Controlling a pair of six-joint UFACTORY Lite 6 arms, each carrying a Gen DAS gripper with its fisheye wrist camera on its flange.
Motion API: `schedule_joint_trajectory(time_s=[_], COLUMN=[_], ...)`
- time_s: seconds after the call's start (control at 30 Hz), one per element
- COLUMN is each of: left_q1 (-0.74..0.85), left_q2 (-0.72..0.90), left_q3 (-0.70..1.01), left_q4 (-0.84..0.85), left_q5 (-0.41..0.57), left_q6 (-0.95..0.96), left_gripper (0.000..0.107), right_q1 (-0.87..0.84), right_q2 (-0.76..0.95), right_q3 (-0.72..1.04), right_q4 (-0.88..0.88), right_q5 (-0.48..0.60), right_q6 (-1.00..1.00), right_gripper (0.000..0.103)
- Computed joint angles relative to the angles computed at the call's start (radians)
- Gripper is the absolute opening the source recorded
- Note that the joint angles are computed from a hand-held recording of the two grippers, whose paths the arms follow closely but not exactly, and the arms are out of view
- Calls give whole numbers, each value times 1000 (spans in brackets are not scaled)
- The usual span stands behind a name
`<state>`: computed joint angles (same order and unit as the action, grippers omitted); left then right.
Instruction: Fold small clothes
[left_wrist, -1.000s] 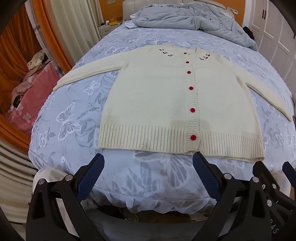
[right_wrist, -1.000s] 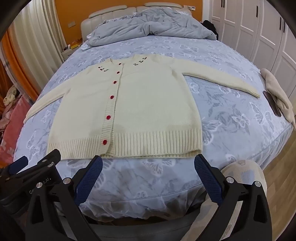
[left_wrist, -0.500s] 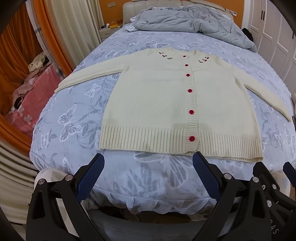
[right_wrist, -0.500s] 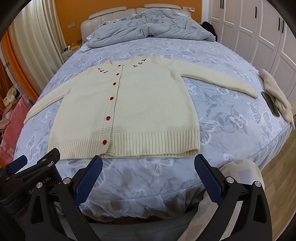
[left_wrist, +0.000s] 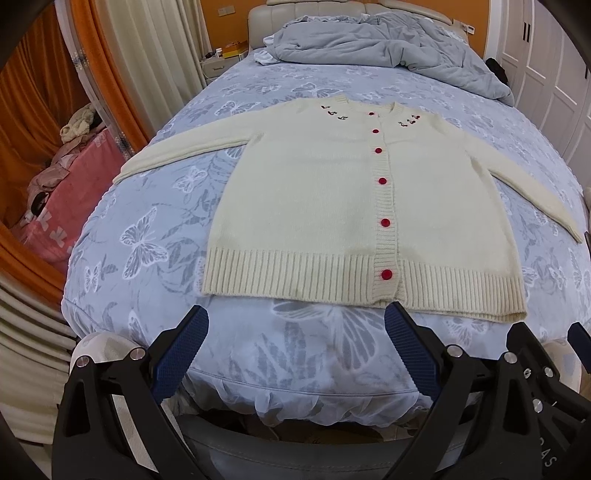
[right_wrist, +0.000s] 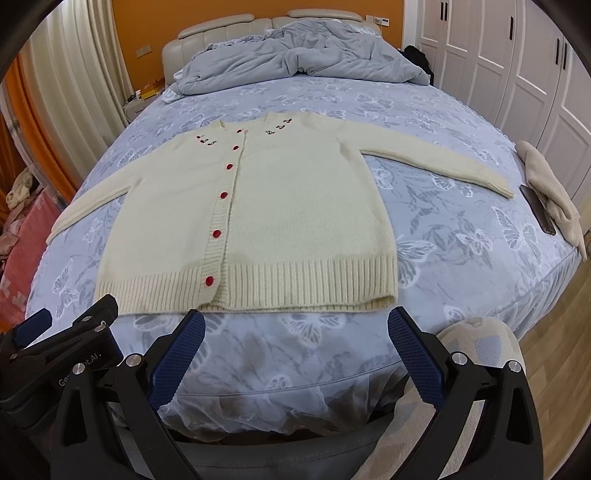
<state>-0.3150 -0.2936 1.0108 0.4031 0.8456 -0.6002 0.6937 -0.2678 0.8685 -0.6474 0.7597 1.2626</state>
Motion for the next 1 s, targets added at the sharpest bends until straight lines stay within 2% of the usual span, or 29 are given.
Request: schedule_joint_trajectory(time_s=[1.0], left_q1=[13], left_q2=[-18], left_q3=[-8], left_q4=[-7], left_q5=[6], left_q6=[14], left_gripper=[94], right_q1=[5], right_q2=[-3], right_q3=[-3], right_q4=[-3], right_q5=[6], right_q6=[5], right_gripper=[98])
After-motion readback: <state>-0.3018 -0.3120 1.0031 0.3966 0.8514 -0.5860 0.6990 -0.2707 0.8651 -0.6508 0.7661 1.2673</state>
